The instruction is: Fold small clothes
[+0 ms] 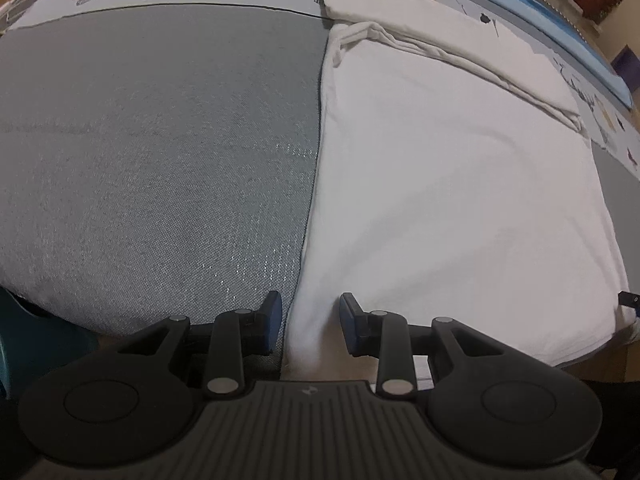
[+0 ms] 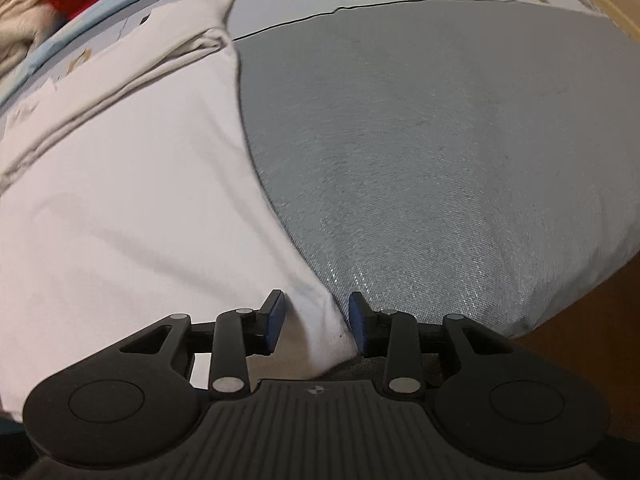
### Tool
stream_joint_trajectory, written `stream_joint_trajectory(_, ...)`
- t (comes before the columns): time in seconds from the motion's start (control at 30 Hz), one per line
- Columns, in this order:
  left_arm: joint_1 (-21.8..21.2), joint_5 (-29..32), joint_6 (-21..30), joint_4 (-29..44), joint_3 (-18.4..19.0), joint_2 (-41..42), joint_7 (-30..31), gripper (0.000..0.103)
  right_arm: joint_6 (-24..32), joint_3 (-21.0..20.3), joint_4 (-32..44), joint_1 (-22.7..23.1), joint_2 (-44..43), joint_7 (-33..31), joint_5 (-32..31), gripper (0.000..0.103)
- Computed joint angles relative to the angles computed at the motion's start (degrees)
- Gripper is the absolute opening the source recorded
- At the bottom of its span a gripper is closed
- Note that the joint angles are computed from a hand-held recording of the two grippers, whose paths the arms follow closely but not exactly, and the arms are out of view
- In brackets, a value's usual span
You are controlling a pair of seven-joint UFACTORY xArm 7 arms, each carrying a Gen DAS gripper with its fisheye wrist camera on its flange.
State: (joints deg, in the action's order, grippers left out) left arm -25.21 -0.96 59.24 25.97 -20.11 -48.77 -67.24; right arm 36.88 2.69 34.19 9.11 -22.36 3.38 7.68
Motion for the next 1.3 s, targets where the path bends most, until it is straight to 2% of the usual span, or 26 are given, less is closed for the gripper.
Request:
stream_joint_trajectory(0.03,-0.1,0.2,0.3,0.4,-0.2,0.4,0.3,0.034,0.2,-0.2,-0.3,0.4,-0.4,-1.0,0.0,0.037)
stream_joint_trajectory(0.07,0.1,0.8,-0.4,0.7,-0.3,1.5,0.8,0.028,0.4,-0.1,-0.5,0.7,-0.9,-1.8,-0.1,0.035)
stream_joint_trajectory(0.1,-0.1,1.0,-0.6,0.9,-0.3,1.8,1.3,0.019,0.1,0.0,-0.7,1.0,-1.2,-2.6,-0.2,0.022)
stream_joint_trajectory(0.13,-0.3,1.4,-0.8,0.9,-0.5,1.7,1.6,0.005,-0.1,-0.5,-0.9,1.3,-1.4,-3.6,0.3,0.005)
stream_joint_trajectory(0.23,2.0,6.8,1.7,3.1,-4.2,0.7,-0.5,0.004,-1.6,-2.6,-1.5,2.3,-3.7,-5.0,4.7,0.005)
stream_joint_trajectory(0.3,2.0,7.6,0.8,2.5,-3.8,-1.7,-1.4,0.004,-3.1,-3.9,-1.9,2.9,-5.2,-6.2,7.7,0.005)
stream_joint_trajectory(0.4,-0.7,2.8,-1.4,0.1,0.3,-2.1,0.7,0.004,-1.6,-1.6,-1.1,0.1,-3.7,-2.9,4.7,0.006)
stream_joint_trajectory(0.43,-1.7,0.7,-1.1,-0.1,1.5,-0.8,1.9,0.008,0.0,-1.4,-0.6,-0.3,-2.7,-2.0,4.0,0.010)
stream_joint_trajectory(0.47,-1.8,-0.1,-0.6,0.3,1.7,0.8,2.7,0.013,1.9,-1.3,0.2,-0.5,-1.6,-1.6,3.6,0.010)
stream_joint_trajectory(0.7,-1.0,-1.0,-1.2,-0.7,1.0,-0.3,3.0,0.016,2.5,-0.3,0.7,-0.4,-1.0,-2.9,0.5,0.013)
stream_joint_trajectory(0.73,-1.0,-0.6,-1.2,-0.4,0.7,0.2,3.3,0.016,2.5,-0.5,0.5,-0.2,-1.3,-3.3,0.6,0.009)
stream_joint_trajectory(0.77,-1.0,-0.3,-1.3,-0.2,0.3,0.4,3.6,0.015,2.4,-0.8,0.3,0.0,-1.6,-3.9,1.1,0.006)
stream_joint_trajectory(0.83,-0.4,0.6,-1.4,-0.1,-0.3,-0.1,3.0,0.004,1.4,-0.9,0.1,0.5,-2.0,-4.0,2.2,0.006)
stream_joint_trajectory(0.97,0.0,1.0,-1.4,-0.4,-0.6,-2.0,1.6,0.005,1.9,-1.5,0.2,0.0,-2.3,-3.7,2.9,0.006)
stream_joint_trajectory(1.03,-0.7,-0.3,-1.4,-0.5,0.3,-0.7,2.4,0.006,2.8,-1.0,0.6,-0.4,-1.4,-2.9,2.2,0.010)
stream_joint_trajectory(1.1,-1.3,-0.4,-1.3,-0.2,0.5,0.5,3.8,0.011,2.6,-0.5,0.5,-0.3,-1.5,-3.5,1.2,0.010)
stream_joint_trajectory(1.3,-1.0,-0.1,-1.5,-0.7,0.7,0.0,4.5,0.011,1.7,-0.7,0.9,0.1,-0.9,-3.9,1.4,0.008)
